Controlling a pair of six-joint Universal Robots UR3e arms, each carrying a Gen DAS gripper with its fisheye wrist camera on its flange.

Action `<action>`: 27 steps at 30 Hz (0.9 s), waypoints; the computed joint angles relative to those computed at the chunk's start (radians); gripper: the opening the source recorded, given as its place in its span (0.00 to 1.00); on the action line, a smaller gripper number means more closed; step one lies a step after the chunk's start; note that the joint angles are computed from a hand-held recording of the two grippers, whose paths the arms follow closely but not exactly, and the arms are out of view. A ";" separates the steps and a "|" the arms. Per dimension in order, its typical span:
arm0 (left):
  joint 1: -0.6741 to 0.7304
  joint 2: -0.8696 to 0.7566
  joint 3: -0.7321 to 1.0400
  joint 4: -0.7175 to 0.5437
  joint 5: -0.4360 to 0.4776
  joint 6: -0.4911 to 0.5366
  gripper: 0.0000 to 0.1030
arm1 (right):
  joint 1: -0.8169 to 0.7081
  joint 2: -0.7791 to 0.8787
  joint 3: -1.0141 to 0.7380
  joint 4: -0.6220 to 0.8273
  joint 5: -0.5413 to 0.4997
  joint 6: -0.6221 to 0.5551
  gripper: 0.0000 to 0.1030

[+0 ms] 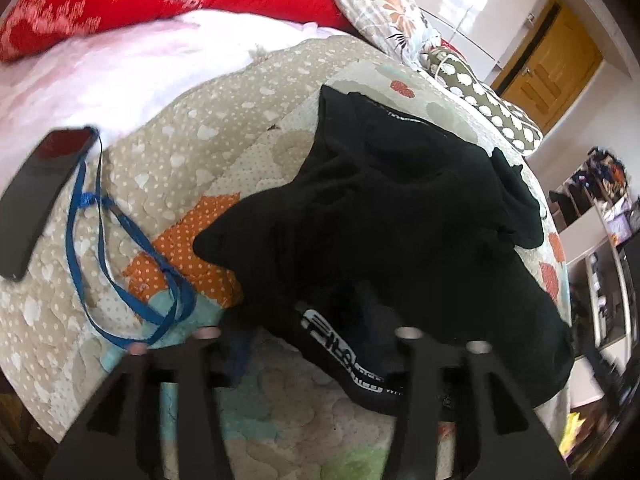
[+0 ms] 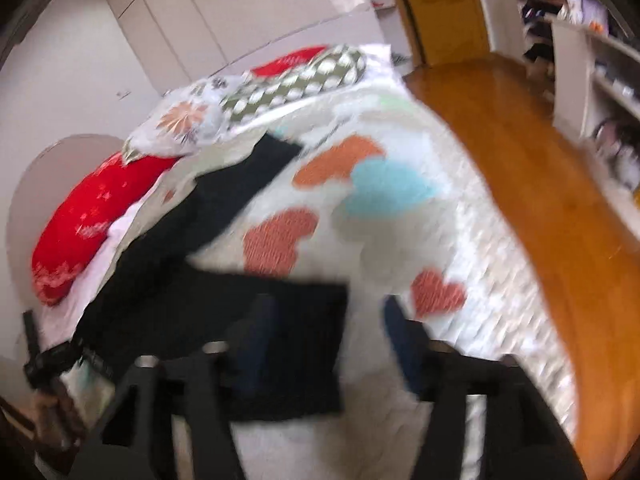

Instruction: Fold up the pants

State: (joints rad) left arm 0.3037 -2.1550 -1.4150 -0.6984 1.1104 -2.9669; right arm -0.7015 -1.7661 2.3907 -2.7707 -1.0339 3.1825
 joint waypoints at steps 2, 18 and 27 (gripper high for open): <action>0.026 -0.003 -0.018 0.006 -0.068 -0.024 0.69 | 0.045 0.016 0.029 0.001 -0.018 -0.015 0.65; 0.039 0.182 -0.186 -0.006 -0.150 0.115 0.09 | -0.081 -0.263 0.186 0.032 0.138 -0.063 0.10; 0.002 0.192 -0.307 0.062 -0.040 0.139 0.33 | -0.043 -0.177 0.166 0.092 -0.073 -0.090 0.27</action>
State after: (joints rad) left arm 0.3059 -1.9625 -1.7225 -0.6364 1.0702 -2.8282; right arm -0.7450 -1.9435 2.5569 -2.6783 -1.1073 3.0921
